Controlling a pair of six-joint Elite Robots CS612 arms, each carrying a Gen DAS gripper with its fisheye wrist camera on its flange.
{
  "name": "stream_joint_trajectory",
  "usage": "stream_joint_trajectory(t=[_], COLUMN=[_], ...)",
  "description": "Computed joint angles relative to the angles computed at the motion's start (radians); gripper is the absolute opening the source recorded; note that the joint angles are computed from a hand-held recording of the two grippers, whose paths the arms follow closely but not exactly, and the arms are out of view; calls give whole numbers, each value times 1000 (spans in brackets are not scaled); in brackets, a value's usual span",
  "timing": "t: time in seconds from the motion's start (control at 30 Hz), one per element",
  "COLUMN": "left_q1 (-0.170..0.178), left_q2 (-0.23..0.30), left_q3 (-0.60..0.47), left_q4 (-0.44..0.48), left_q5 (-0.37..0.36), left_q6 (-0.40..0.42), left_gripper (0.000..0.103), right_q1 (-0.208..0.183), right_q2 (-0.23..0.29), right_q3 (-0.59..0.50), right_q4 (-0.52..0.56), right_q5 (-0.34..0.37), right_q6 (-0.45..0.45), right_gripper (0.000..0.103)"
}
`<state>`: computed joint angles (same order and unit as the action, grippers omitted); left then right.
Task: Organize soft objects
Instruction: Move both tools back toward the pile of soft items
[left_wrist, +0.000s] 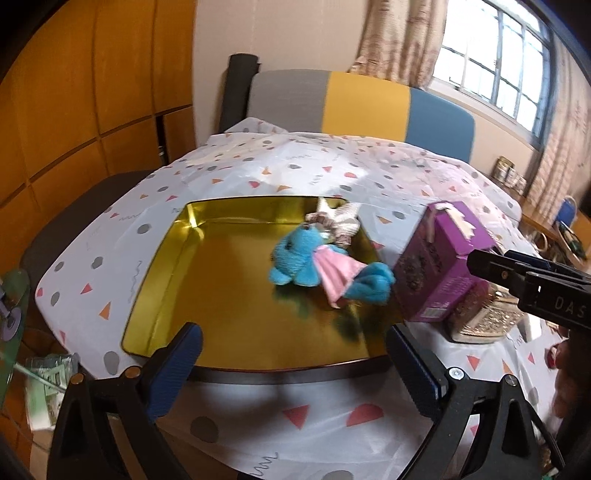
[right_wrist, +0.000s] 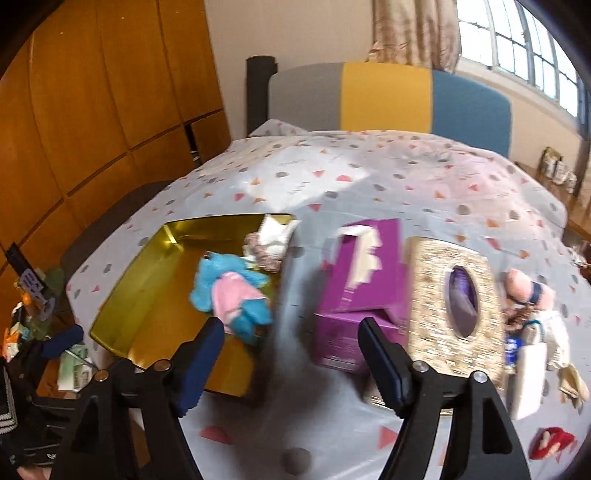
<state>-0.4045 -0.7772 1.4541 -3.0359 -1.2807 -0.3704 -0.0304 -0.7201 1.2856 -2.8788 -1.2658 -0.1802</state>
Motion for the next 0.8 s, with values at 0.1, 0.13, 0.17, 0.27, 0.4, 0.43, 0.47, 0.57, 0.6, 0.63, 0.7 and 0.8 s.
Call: stream_joint_trajectory(t=[0.1,0.13,0.17,0.27,0.4,0.43,0.47,0.57,0.6,0.63,0.7,0.8], left_q1=[-5,-8,-12,-19,-29,-30,-33,-42,-44,-45,-48,-58], left_q2=[5,6,8,12,21,23,27,33,35,37,41,47], left_q3=[-7,-10,-13,-25,-50,-55,-62,-78,-85,-90,-106,-125], left_q4=[-12,-15,-16,-7,14,13,17,30,38,46,71,85], left_q5=[-38,-53,-60,-91,-158,-174,-198,-216,-229,-239,-269,-293], left_q6=[38,55,70,109,182,196,216,248,255,258,263,295], left_gripper=[100,100,100,100,100,100,100,100,100,100,100,100], right_q1=[-13,-17,-21,-34,-56,-66,-73,-90,-98,-104,-115,-134], right_q2=[-10,-13,-16,-24,-37,-40,-44,-50,-53,-55,-59,-70], right_q3=[24,31,38,60,85,93,99,113,120,124,133,154], right_q4=[-30,-39,-49,-77,-93,-96,-95,-96,-95,-92,-85,-91], right_q5=[-36,-50,-63,-114,-155,-167,-177,-220,-237,-248,-272,-283], right_q6=[20,27,31,48,79,95,104,128,140,150,163,177], right_gripper=[79,79,79,79,79,79,79,79,79,79,79,79])
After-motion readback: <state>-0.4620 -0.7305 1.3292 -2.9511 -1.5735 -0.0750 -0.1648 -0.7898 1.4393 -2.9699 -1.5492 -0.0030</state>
